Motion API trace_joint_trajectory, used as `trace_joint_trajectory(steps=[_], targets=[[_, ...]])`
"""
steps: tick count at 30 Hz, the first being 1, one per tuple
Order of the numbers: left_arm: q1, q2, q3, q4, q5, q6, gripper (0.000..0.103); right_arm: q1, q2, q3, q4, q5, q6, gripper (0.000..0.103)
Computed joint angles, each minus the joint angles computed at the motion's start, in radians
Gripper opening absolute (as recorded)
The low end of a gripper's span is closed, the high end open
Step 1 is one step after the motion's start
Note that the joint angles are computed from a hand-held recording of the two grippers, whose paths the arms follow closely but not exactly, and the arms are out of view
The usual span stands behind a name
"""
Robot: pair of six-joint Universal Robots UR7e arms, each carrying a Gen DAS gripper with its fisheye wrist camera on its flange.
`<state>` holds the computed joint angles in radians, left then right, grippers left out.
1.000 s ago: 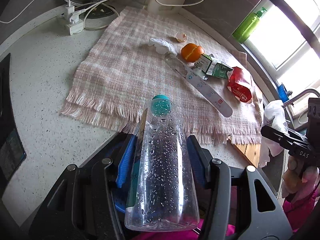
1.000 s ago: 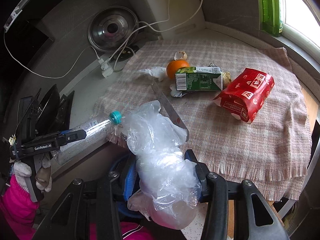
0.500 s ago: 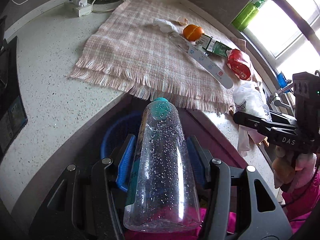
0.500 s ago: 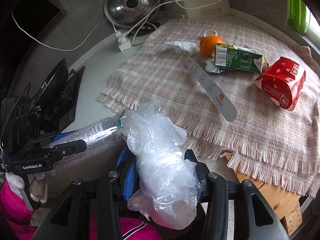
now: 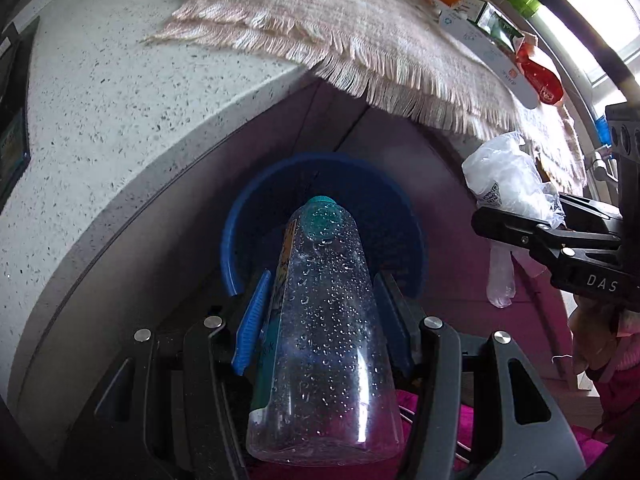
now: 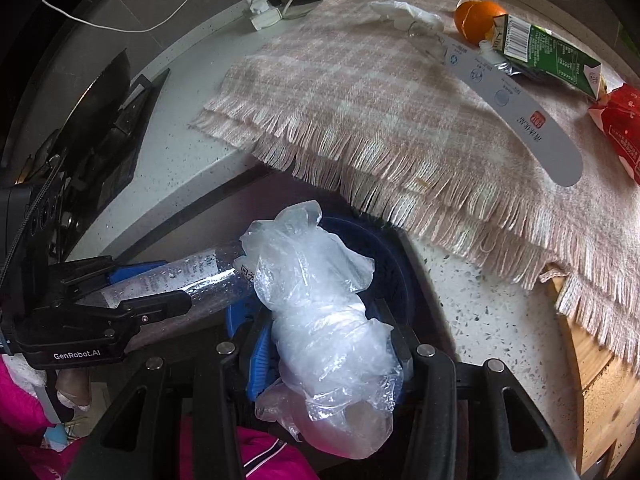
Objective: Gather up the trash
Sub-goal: 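Carry the bottle and bag down over the blue basket with both tools, then open both tools to drop the bottle and bag into the basket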
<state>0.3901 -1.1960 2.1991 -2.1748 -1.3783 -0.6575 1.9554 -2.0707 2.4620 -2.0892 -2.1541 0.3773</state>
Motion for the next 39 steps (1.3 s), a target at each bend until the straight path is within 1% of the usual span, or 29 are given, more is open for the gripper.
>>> trace_joint_trajectory(steps=[4, 11, 17, 22, 25, 27, 28, 29, 31, 37, 39], targets=[[0.015, 0.034, 0.012, -0.005, -0.002, 0.004, 0.054, -0.046, 0.029, 0.033, -0.045, 0.023, -0.037, 0.048], [0.042, 0.087, 0.022, -0.02, -0.023, 0.017, 0.054, -0.112, 0.078, 0.082, -0.097, 0.04, -0.079, 0.048], [0.05, 0.126, 0.027, -0.022, -0.03, 0.016, 0.054, -0.166, 0.128, 0.114, -0.144, 0.04, -0.111, 0.048], [0.059, 0.133, 0.035, -0.022, -0.033, 0.015, 0.054, -0.191, 0.185, 0.127, -0.183, 0.027, -0.128, 0.048], [0.061, 0.148, 0.035, -0.035, -0.034, 0.012, 0.054, -0.198, 0.214, 0.128, -0.201, 0.024, -0.128, 0.051], [0.063, 0.151, 0.035, -0.04, -0.036, 0.013, 0.054, -0.2, 0.212, 0.13, -0.201, 0.02, -0.132, 0.051], [0.063, 0.151, 0.036, -0.044, -0.037, 0.015, 0.054, -0.199, 0.213, 0.129, -0.2, 0.02, -0.133, 0.053], [0.06, 0.153, 0.041, -0.052, -0.037, 0.014, 0.054, -0.195, 0.218, 0.126, -0.2, 0.017, -0.131, 0.06], [0.059, 0.155, 0.04, -0.049, -0.038, 0.015, 0.055, -0.188, 0.222, 0.125, -0.207, 0.006, -0.131, 0.069], [0.049, 0.125, 0.041, -0.023, -0.032, 0.004, 0.055, -0.175, 0.225, 0.123, -0.218, 0.008, -0.122, 0.07], [0.044, 0.119, 0.039, -0.017, -0.029, 0.003, 0.055, -0.17, 0.211, 0.119, -0.205, 0.01, -0.124, 0.07]])
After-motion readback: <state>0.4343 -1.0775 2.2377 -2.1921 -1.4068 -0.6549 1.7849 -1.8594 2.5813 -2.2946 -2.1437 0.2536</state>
